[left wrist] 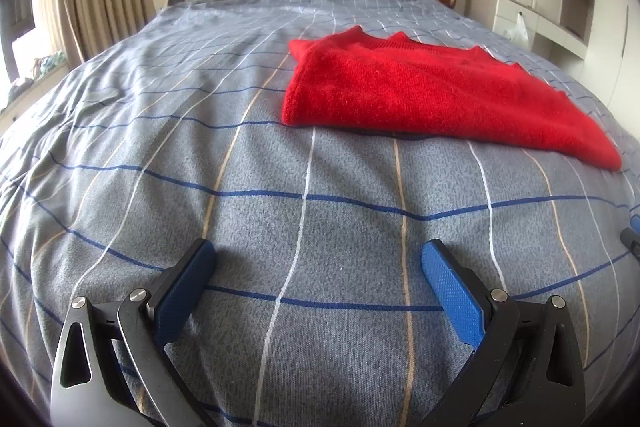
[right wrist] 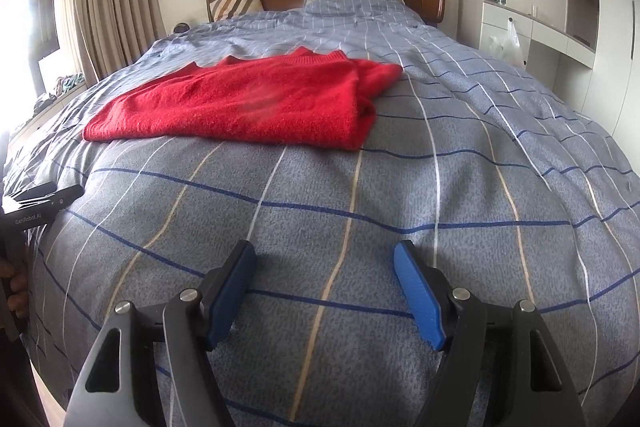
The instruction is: Fold small clothes
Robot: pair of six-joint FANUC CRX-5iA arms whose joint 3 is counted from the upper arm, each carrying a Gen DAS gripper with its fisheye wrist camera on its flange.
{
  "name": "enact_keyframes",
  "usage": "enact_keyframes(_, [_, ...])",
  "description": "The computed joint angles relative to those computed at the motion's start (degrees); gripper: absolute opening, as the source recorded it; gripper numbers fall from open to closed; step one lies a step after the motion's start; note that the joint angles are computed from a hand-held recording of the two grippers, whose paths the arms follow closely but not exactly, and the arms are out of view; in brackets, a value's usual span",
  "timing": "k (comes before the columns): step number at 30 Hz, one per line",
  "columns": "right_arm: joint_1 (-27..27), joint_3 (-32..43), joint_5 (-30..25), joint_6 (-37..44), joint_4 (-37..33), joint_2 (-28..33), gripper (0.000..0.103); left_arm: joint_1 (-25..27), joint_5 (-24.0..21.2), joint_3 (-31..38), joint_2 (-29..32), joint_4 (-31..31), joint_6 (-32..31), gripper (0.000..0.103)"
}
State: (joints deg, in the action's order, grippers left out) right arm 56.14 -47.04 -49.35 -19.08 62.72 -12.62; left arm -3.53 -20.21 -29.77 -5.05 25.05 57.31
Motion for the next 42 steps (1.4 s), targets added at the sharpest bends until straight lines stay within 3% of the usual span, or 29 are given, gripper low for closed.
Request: enact_keyframes(42, [0.02, 0.08, -0.14, 0.02, 0.01, 0.18, 0.072, -0.02, -0.68, 0.23, -0.22, -1.07, 1.04, 0.102])
